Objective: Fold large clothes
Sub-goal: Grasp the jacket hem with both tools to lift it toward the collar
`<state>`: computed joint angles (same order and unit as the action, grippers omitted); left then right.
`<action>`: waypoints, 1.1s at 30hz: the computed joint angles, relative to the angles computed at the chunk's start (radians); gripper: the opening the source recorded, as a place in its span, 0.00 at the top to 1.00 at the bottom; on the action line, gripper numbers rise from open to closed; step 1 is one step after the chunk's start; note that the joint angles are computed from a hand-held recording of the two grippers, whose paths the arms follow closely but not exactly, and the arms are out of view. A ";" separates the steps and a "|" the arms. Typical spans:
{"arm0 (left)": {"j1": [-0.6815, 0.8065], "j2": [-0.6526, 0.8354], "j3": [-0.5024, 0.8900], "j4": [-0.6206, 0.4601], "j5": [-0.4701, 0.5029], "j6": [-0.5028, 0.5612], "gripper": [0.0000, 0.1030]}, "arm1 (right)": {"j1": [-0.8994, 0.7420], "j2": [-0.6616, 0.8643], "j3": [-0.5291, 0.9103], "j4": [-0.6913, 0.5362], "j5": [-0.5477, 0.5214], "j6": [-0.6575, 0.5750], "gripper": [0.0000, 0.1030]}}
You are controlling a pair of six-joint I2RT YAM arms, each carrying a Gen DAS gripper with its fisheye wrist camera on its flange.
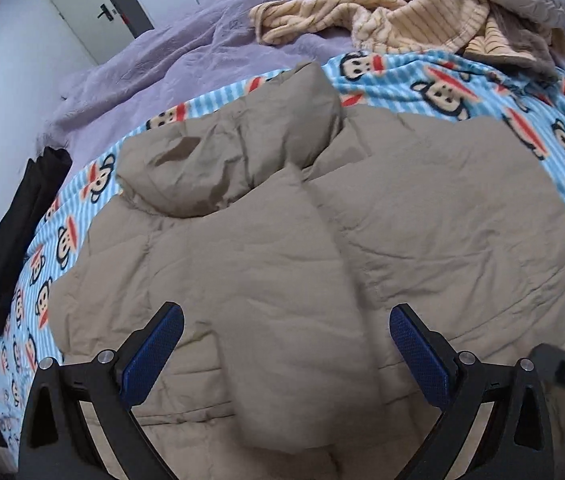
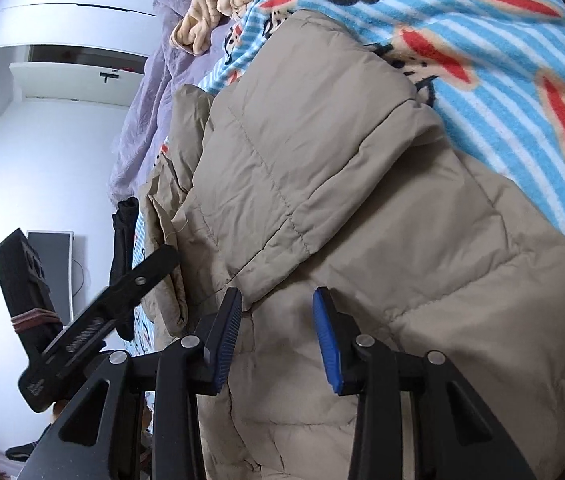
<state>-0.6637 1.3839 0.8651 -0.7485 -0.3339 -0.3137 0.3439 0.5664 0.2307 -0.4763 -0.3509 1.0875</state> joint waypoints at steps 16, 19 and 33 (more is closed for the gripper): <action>1.018 0.026 -0.113 -0.040 0.934 0.499 0.00 | -0.046 -0.045 0.022 -0.118 0.007 -0.107 0.61; 0.966 0.030 -0.131 0.001 0.947 0.446 0.26 | -0.060 -0.053 0.023 -0.126 0.010 -0.105 0.61; 0.919 0.051 -0.062 0.059 0.861 0.432 0.88 | -0.470 0.103 0.052 0.018 -0.128 -0.266 0.93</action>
<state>0.2552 1.4348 0.8032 -0.6898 0.5271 0.1185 -0.1265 0.6691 0.2827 -0.4584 -0.4786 0.8215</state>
